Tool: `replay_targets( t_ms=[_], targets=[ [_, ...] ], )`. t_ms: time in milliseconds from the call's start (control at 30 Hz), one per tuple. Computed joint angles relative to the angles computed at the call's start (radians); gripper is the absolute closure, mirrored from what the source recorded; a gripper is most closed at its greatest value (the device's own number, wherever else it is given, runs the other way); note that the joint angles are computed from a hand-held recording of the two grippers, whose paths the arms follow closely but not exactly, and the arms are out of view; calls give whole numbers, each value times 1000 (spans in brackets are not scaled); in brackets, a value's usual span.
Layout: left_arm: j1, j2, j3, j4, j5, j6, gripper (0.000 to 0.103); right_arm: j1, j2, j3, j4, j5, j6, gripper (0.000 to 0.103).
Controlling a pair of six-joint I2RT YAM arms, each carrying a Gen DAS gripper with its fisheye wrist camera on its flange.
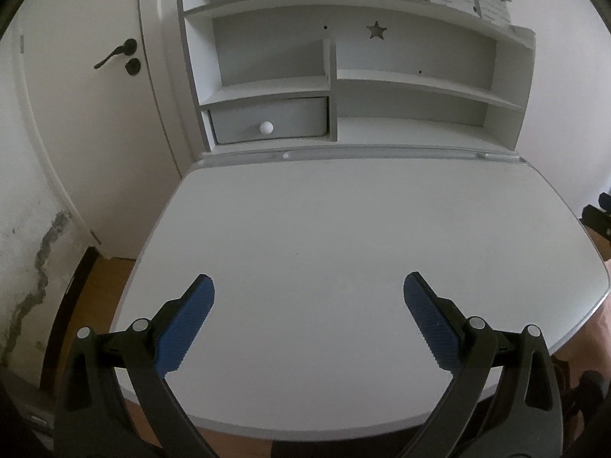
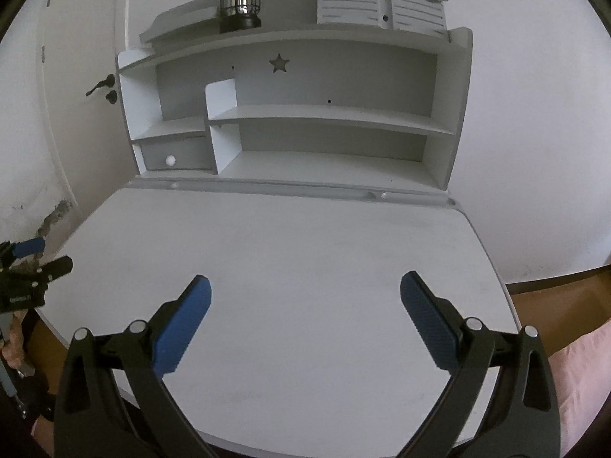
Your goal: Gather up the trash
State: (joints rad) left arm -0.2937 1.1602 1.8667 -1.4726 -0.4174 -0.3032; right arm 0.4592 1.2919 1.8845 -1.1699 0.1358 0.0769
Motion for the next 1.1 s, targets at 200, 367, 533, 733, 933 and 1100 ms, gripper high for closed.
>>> replay_targets(
  t_ms=[200, 367, 533, 733, 933, 1100],
  targets=[
    [-1, -27, 18, -25, -2, -19, 7, 54, -13, -4, -24, 45, 33, 7],
    [-15, -32, 35, -35, -18, -23, 7, 63, -23, -11, -34, 45, 54, 7],
    [-3, -29, 31, -29, -10, -20, 7, 80, -37, -19, -32, 69, 52, 7],
    [-29, -30, 21, -30, -26, -30, 7, 97, -56, -28, -37, 89, 49, 7],
    [-93, -29, 30, -55, -84, -70, 7, 106, -65, -10, -50, 99, 45, 7],
    [-130, -25, 40, -71, -111, -92, 7, 95, -73, 5, -63, 95, 43, 7]
  ],
)
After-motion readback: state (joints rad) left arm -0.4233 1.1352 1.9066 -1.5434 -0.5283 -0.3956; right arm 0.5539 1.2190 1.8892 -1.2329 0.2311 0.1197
